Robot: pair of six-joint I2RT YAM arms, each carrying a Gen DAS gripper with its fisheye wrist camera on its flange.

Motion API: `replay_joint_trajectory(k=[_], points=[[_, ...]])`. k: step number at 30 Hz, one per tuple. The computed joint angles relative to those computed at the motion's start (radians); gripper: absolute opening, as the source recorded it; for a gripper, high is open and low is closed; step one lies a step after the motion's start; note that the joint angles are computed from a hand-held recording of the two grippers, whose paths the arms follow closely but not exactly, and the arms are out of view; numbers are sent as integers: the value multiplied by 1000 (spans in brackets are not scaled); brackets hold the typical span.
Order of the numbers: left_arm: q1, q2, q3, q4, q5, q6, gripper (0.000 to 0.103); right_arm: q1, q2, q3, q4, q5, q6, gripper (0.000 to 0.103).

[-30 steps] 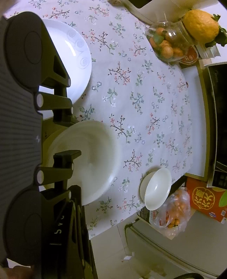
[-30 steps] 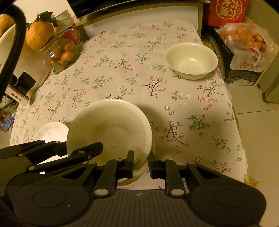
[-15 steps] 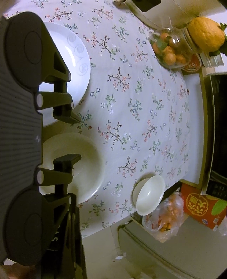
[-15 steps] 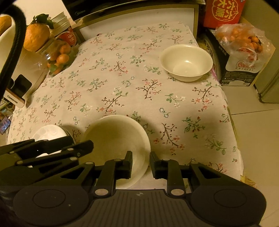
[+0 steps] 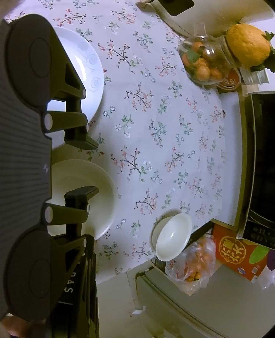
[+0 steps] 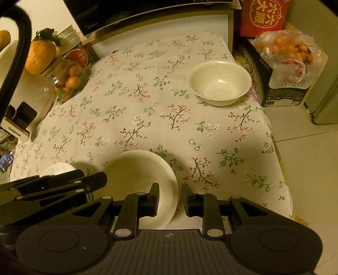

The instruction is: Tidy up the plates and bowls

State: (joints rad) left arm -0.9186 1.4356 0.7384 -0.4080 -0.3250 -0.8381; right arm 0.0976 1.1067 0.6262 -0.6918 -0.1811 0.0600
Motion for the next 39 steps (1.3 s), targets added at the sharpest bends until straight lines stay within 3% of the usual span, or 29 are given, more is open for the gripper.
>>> replay_joint_trajectory(k=[21,26,32,36,39], points=[[1,88,101,10,-28,-20,42,-99,16,1,72,-29,-7,36],[39,133,145,35,-12,-8,47,-124,64,21,107,-36,22,37],[84,220,208,78,-18,-12,57,-165,136,53,178,-30,76,47],[120,262,220,140,12,-22,64,-195,183,69,227,-21,106,62],[139,286,227,186,26,-21,72,-224,227,81,266,-12,120,66]])
